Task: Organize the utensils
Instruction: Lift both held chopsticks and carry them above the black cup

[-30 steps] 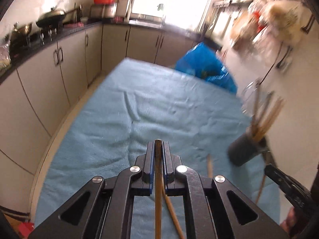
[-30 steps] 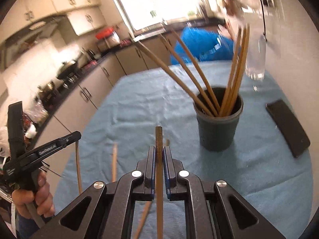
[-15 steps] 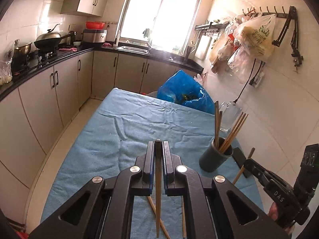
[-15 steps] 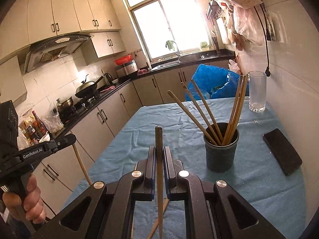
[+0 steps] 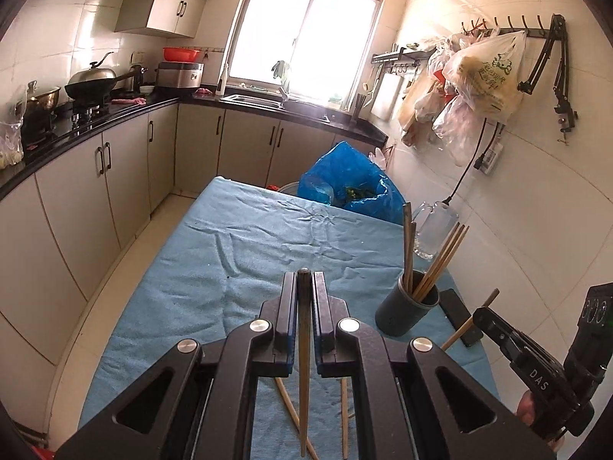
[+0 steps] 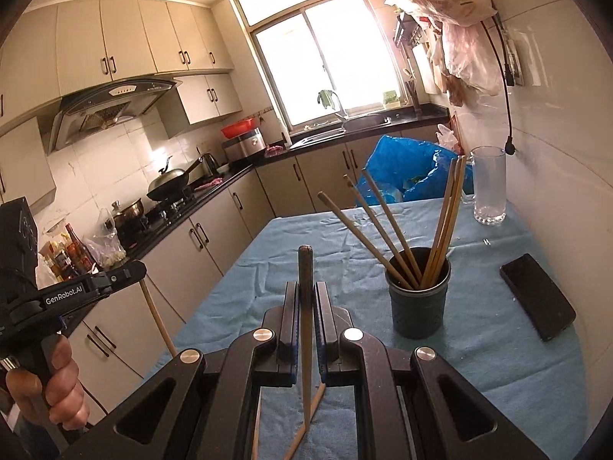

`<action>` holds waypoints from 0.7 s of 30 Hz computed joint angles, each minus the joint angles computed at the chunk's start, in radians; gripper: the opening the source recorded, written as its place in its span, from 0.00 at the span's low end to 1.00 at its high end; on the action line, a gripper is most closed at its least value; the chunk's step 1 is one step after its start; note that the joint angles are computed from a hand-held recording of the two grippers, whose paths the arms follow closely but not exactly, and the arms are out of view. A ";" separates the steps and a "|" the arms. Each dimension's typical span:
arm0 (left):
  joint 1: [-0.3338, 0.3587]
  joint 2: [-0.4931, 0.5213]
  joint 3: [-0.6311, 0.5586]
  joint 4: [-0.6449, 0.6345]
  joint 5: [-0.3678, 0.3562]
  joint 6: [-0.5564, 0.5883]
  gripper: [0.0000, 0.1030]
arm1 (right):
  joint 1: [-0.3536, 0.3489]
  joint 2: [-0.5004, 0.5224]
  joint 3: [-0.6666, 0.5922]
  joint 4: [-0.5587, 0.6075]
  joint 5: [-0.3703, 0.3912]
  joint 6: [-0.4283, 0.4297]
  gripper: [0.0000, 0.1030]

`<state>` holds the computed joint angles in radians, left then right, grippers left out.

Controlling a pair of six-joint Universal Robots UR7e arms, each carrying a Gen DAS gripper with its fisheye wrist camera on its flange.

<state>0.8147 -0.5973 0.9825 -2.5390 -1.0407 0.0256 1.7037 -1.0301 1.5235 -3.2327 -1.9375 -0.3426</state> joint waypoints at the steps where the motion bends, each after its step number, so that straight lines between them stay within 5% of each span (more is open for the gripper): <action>1: -0.001 0.002 -0.003 0.002 -0.002 0.003 0.06 | 0.000 -0.003 0.002 -0.003 0.001 0.000 0.08; 21: -0.026 0.092 -0.155 0.101 -0.040 0.022 0.06 | -0.020 -0.093 0.052 -0.097 0.007 0.042 0.08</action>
<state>0.7890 -0.5056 0.8271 -2.4385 -1.0812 0.0476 1.6834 -1.1231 1.5750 -3.3292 -1.9308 -0.3007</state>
